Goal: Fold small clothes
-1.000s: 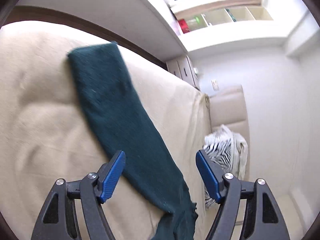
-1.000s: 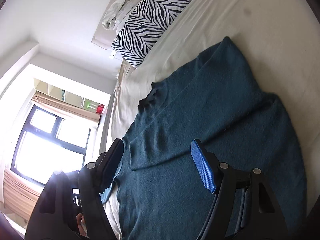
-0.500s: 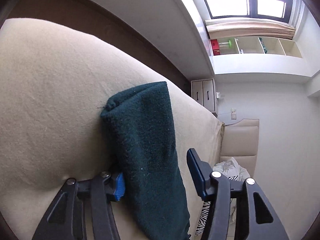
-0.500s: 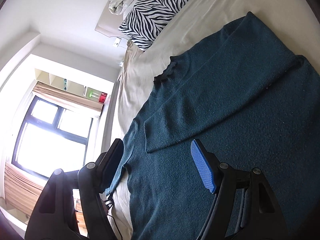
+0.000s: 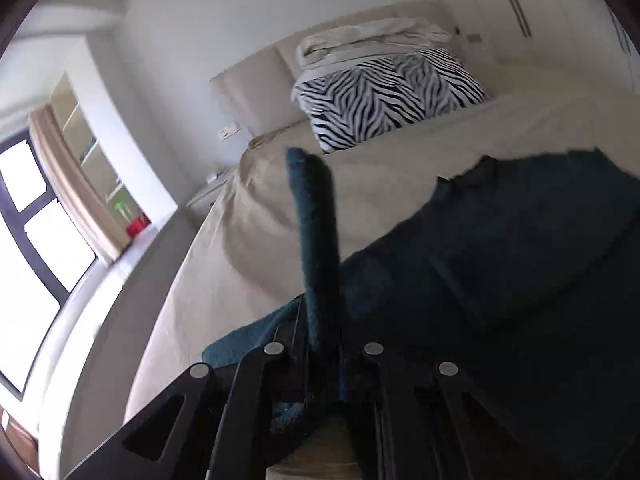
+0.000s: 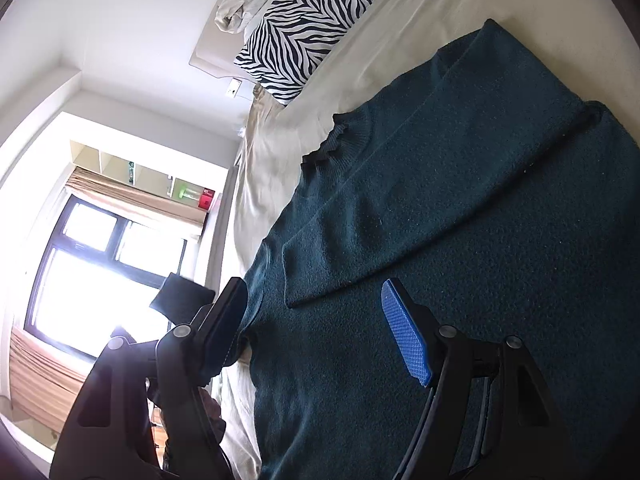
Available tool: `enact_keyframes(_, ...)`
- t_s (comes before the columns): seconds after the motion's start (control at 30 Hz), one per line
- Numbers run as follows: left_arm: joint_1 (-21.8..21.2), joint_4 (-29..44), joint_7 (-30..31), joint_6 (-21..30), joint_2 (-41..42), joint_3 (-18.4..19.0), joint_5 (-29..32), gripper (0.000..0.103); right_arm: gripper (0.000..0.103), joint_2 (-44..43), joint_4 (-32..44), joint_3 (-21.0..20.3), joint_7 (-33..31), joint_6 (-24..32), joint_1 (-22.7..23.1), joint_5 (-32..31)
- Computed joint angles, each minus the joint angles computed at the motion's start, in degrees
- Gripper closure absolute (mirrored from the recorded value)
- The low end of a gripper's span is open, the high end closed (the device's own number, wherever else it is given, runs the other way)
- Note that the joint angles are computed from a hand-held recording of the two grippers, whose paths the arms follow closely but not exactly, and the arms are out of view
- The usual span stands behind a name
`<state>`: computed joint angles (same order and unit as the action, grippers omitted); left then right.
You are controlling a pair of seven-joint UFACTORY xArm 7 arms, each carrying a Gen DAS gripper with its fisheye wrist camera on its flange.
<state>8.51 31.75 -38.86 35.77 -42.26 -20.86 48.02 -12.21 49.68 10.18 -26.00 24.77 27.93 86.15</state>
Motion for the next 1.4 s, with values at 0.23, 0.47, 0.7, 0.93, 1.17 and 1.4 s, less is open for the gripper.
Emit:
enact_keyframes(0.23,-5.4,-1.7,-2.5,0.6,4.7,-2.0,-0.2,0.09,0.033,4.3,1.5,-0.7,0.2,3.6,-1.5,-0.7)
enact_keyframes(0.47,-6.7,-8.6,-2.2,-3.8,-3.3,4.6,-8.6,0.09,0.033,16.1,12.4,2.5,3.3,12.1,-1.4,-1.6)
enact_keyframes(0.7,-4.9,-9.4,-0.3,-4.8,-5.5,2.3,-13.0,0.09,0.035,27.3,22.8,7.0,8.2,11.9,-0.8,-1.4)
enact_keyframes(0.93,-5.2,-9.6,1.7,-5.7,-6.2,4.3,-18.3,0.07,0.087,33.9,29.3,9.1,15.4,9.7,0.3,-12.1)
enact_keyframes(1.17,-7.3,-11.7,5.4,-10.2,-13.8,9.8,-26.3,0.03,0.096,30.3,30.4,8.9,17.7,6.1,-1.9,-22.5)
enact_keyframes(1.4,-5.1,-11.2,10.2,-12.5,-11.8,23.4,-38.0,0.053,0.096,29.0,34.4,3.8,27.0,9.3,-3.5,-46.4)
